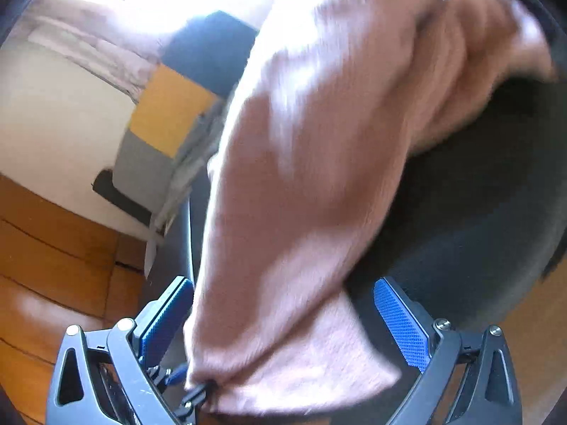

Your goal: Fold clothes

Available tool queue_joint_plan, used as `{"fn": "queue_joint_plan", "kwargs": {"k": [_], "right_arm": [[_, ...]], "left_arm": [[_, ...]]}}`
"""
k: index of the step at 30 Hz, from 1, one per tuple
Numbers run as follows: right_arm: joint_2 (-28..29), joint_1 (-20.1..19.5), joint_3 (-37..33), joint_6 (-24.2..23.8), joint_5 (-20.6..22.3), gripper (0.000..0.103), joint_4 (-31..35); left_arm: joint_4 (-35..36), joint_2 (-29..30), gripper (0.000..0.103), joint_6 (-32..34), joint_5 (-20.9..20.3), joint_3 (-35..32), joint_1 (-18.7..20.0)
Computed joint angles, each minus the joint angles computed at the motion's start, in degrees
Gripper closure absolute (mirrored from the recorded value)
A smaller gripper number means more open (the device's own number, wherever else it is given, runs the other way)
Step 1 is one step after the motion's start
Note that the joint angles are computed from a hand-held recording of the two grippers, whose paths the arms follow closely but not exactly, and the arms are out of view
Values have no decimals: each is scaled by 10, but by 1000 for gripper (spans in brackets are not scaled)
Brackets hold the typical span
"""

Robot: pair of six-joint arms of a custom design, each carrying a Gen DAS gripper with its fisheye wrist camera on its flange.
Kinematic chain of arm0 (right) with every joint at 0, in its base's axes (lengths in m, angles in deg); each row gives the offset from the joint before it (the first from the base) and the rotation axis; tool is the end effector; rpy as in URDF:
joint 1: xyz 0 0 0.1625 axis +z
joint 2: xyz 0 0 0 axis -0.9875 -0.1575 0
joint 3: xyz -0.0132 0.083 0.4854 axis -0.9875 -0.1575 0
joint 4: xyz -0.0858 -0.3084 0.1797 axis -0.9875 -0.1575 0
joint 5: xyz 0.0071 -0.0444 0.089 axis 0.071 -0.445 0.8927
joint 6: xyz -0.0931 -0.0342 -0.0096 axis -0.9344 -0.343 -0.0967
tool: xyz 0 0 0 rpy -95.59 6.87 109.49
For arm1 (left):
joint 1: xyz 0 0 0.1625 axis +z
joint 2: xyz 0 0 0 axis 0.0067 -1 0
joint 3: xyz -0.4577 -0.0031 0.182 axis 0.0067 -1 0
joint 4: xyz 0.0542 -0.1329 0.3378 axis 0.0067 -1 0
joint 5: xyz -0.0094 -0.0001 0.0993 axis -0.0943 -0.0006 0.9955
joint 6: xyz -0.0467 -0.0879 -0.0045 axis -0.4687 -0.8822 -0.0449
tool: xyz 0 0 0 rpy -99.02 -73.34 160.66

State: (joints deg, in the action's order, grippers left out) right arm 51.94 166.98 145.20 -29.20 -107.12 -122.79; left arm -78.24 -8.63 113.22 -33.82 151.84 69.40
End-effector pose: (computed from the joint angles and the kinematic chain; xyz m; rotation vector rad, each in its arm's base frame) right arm 0.0695 -0.8065 0.1321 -0.2426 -2.8467 1.1089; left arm -0.1057 -0.8069 0.1229 1.1042 2.3541 -0.3634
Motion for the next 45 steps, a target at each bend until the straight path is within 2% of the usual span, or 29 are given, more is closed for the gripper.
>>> {"fn": "queue_joint_plan", "kwargs": {"k": [2,5,6,8,9,10,12,13,15,17,21,22,26,27,28,29,30,31,34,36,37,38,40,41,42,43,44,45], "right_arm": [[3,-1,-14,-19,-31,0,-28],[15,-9,-48,-17,-50,1,-40],[21,-10,-64,-22,-51,5,-33],[35,-15,-98,-17,-47,23,-8],[42,-17,-117,-8,-43,39,10],[45,-23,-131,6,-34,50,37],[55,-31,-146,19,-6,59,49],[57,-32,-147,13,1,61,43],[59,-27,-145,-5,-10,66,43],[49,-24,-125,-22,-14,71,33],[26,-19,-77,-51,-10,82,12],[20,-19,-64,-54,-1,82,10],[-4,-18,-22,-68,18,79,23],[-7,-23,-17,-56,39,69,22],[-9,-28,-11,-43,61,52,16],[-8,-31,-13,-26,68,42,18],[-7,-34,-15,-10,76,27,21],[-6,-36,-17,7,84,23,23],[5,-33,-35,13,86,22,33],[16,-32,-55,25,85,20,59],[21,-27,-66,15,71,22,61],[27,-22,-78,4,55,26,64],[24,-14,-86,-21,-1,85,105],[28,-10,-96,-27,-18,90,126],[30,-8,-97,-31,-27,90,123],[31,-7,-94,-36,-31,91,114],[37,-4,-103,-36,-34,91,116],[43,-1,-111,-35,-37,91,118]], "left_arm": [[4,-4,88,-33,-19,-4,7],[24,-11,89,-86,-48,-11,19],[19,-9,88,-89,-51,-11,20],[1,-7,85,-83,-51,-6,22],[-12,-6,84,-68,-45,0,19],[-25,-4,84,-53,-39,6,17],[-52,-1,84,-21,-28,19,13],[-43,-1,84,-29,-29,14,14],[-2,-9,90,-70,-55,2,19],[28,-20,93,-84,-89,4,24],[35,-54,95,-71,-150,52,26],[33,-64,95,-71,-178,65,29],[6,-88,95,-92,-206,99,37],[0,-94,95,-98,-213,107,40],[-3,-98,95,-102,-219,108,41],[-6,-101,95,-105,-224,109,43],[-9,-104,95,-109,-230,110,45],[-9,-108,95,-109,-244,108,46],[-26,-127,95,-108,-272,118,48],[-39,-138,103,-111,-285,124,49],[-48,-143,103,-111,-282,130,49],[-58,-148,103,-110,-280,136,49],[-65,-146,103,-116,-255,135,49],[-63,-143,102,-120,-245,132,50],[-70,-138,98,-125,-216,134,46],[-78,-133,84,-130,-186,135,41],[-85,-128,77,-125,-153,137,35],[-74,-125,76,-112,-142,137,31]]}}
